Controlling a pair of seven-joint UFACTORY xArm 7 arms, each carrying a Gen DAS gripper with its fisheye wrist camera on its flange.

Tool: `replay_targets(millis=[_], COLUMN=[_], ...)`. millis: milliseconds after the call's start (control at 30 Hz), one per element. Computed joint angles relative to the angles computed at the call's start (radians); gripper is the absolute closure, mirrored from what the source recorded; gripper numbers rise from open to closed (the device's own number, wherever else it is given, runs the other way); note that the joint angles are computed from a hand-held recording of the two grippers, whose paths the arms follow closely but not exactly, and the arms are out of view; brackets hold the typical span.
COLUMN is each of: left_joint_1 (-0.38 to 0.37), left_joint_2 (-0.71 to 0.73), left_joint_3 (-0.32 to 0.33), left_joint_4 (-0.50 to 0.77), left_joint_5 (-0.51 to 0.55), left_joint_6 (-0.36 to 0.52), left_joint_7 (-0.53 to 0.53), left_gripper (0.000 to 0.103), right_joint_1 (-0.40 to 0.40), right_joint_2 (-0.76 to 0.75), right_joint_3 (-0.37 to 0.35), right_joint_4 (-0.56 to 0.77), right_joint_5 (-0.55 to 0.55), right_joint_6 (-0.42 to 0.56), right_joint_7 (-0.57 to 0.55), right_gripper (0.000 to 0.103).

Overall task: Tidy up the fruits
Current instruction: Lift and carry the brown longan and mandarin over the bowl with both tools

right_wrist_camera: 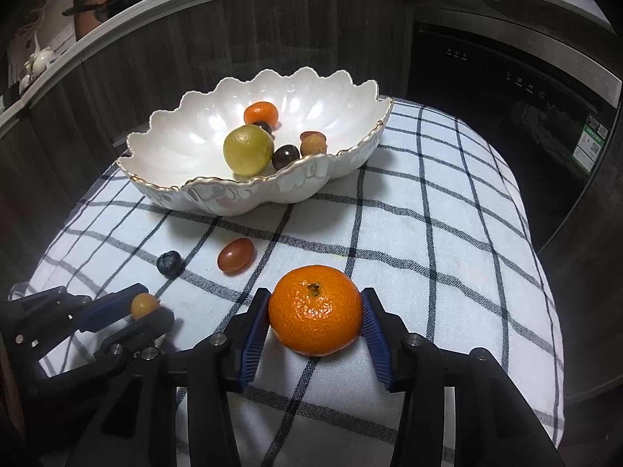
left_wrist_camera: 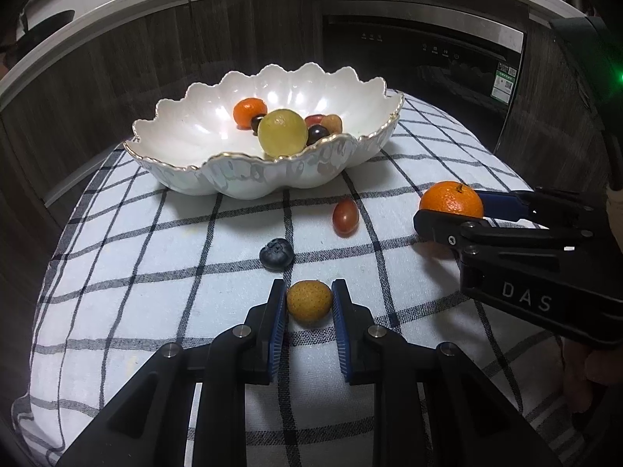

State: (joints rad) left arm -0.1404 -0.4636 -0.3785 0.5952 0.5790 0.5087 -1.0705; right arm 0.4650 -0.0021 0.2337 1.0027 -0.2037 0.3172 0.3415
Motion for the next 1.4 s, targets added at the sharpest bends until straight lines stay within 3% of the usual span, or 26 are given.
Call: replay_targets(millis=[800, 1400], left_joint_1=[0.025, 0.057], left_joint_2=[-0.131, -0.168], left_joint_3=[-0.004, 0.026], left_joint_4=[0.009, 0.046], left_joint_5=[-0.053, -0.119], left_joint_6=[0.044, 0.051], left_joint_7=[0.055, 0.151], left_gripper=[0.079, 0.079], right_joint_1=[-0.012, -0.01], right_joint_2=[-0.1, -0.093], right_joint_3=[0.034, 0.051], right_joint_4=[0.006, 0.092], right_joint_5=[-0.048, -0.097], right_joint_6=[0.026, 0.057], right_joint_7=[0.077, 0.12], right_gripper=[0.055, 0.055])
